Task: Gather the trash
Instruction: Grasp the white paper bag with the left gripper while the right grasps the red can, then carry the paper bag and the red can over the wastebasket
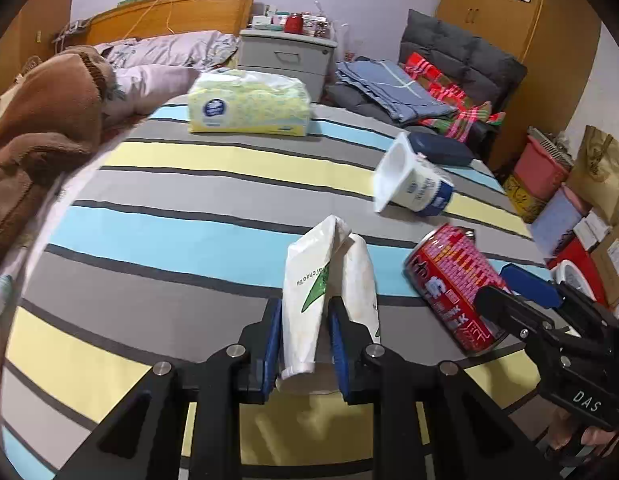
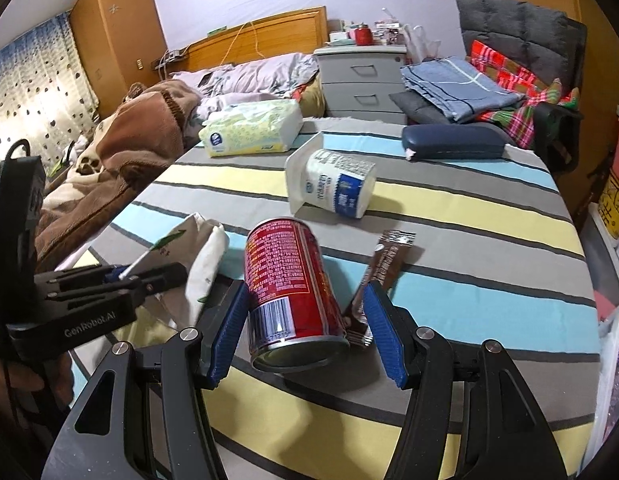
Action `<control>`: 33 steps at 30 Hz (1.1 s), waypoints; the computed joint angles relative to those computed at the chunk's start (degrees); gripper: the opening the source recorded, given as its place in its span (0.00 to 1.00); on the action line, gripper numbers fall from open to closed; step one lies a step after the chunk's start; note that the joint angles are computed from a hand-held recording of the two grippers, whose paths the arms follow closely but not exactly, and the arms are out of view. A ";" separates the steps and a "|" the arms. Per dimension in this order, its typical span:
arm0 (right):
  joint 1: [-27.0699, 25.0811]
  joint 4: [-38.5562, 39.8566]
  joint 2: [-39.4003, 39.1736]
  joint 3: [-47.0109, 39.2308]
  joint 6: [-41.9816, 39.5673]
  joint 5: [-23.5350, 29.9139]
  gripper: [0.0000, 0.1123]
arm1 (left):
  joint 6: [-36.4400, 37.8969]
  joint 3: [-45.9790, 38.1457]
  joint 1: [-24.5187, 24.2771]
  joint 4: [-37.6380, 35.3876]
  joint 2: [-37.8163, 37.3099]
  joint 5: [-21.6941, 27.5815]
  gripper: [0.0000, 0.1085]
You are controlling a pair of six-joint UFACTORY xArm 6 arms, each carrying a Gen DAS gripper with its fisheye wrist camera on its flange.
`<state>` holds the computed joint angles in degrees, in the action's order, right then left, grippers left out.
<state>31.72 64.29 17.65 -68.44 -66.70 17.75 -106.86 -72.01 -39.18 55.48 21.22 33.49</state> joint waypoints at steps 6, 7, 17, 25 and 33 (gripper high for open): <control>1.01 -4.45 1.30 -0.91 2.21 -0.07 0.54 | -2.91 3.67 1.32 1.61 -2.29 -2.09 0.22; 1.04 -4.82 1.52 -1.15 2.36 0.40 0.54 | -3.08 4.00 1.60 1.58 -2.38 -2.63 0.23; 1.05 -11.39 3.74 -2.80 9.56 1.30 0.50 | -3.18 2.96 2.45 1.81 -1.04 -3.56 0.46; 0.91 -9.79 3.07 -2.02 9.28 0.79 0.49 | -3.67 1.41 2.02 2.77 0.22 -3.82 0.36; 0.83 -7.19 2.30 -1.18 7.34 -0.53 0.48 | -3.44 0.55 0.80 3.07 0.20 -2.52 0.21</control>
